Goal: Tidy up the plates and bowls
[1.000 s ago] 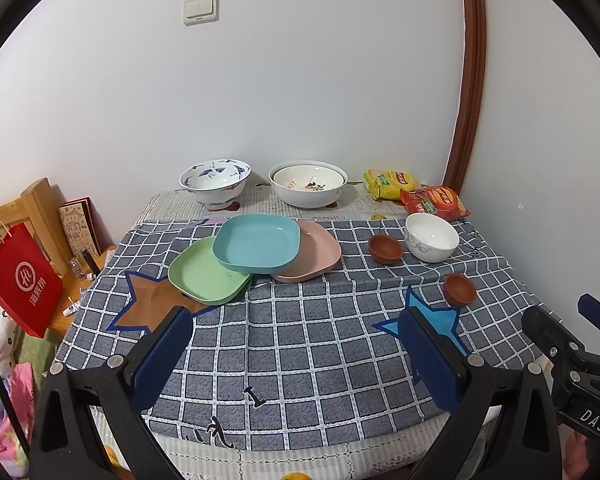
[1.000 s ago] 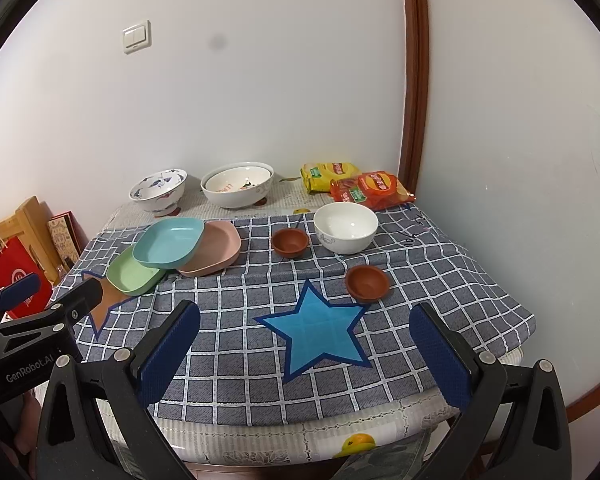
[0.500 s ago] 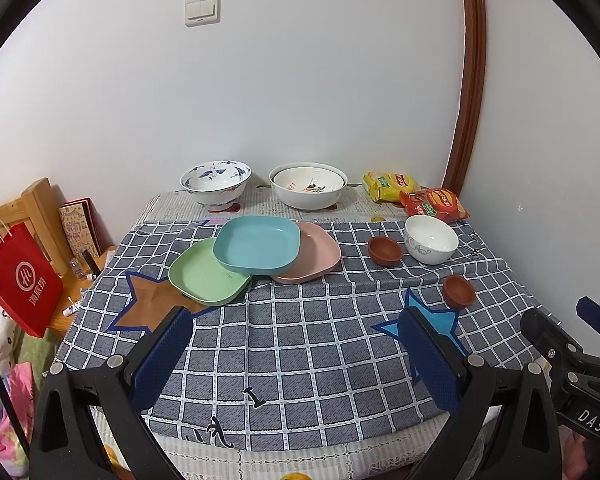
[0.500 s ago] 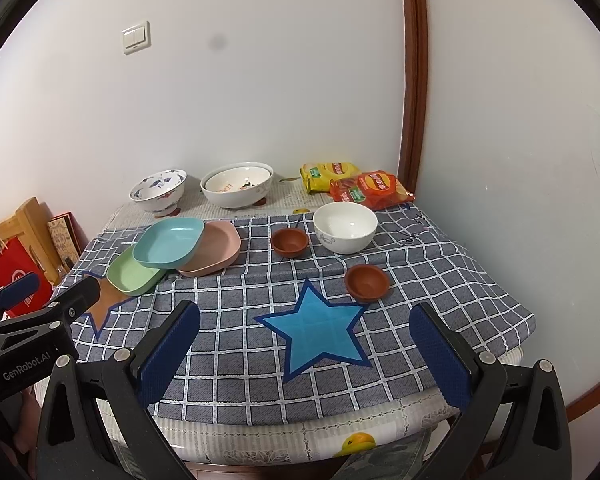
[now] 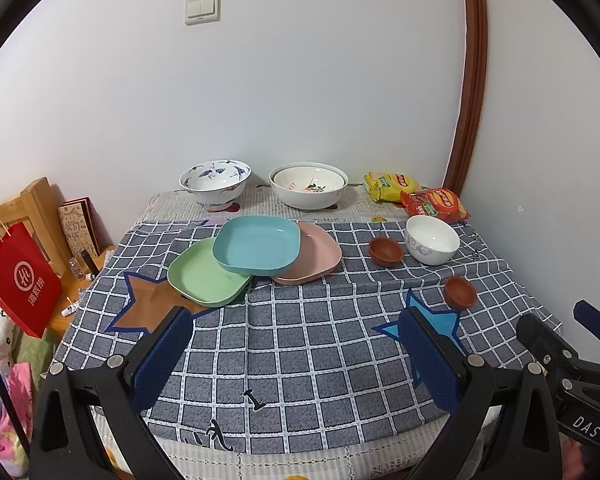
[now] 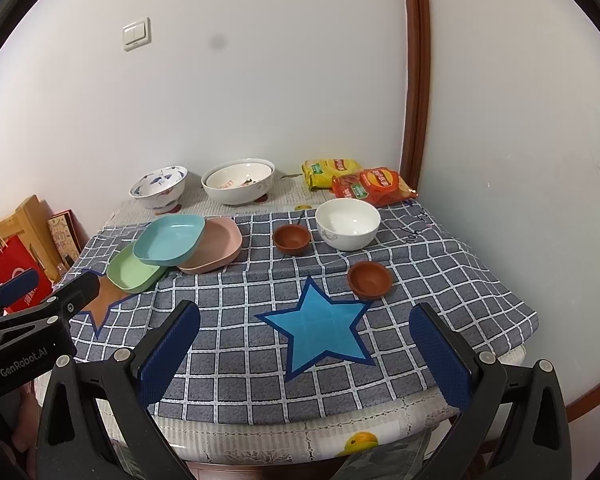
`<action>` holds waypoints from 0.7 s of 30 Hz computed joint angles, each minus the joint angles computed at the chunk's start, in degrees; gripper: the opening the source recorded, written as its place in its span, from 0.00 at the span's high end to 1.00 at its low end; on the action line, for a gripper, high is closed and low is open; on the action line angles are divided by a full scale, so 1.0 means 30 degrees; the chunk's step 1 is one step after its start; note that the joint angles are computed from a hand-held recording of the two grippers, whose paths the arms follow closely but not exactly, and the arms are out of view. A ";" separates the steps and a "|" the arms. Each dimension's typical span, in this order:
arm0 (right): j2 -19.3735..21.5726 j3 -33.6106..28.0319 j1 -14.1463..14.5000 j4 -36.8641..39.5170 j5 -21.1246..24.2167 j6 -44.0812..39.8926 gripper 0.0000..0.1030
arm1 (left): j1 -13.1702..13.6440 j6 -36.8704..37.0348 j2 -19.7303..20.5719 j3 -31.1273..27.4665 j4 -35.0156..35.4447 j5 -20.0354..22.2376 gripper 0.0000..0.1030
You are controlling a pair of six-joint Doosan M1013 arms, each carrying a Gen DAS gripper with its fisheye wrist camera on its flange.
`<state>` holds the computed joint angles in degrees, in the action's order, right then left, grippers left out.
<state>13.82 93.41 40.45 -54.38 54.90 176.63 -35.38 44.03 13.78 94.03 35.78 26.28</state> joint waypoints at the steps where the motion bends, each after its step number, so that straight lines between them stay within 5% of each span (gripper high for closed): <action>1: 0.0044 -0.0027 -0.0026 0.0045 -0.0037 -0.0042 0.00 | 0.0036 0.0114 0.0061 -0.0063 -0.0122 0.0018 0.00; 21: 0.2116 -0.1907 -0.1184 0.2738 -0.1284 -0.4021 0.03 | 0.1413 0.2680 0.1786 -0.1298 -0.3396 0.0597 0.00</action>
<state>20.17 87.69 36.90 -46.17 51.05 164.56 -31.14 52.07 19.14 90.14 25.59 28.08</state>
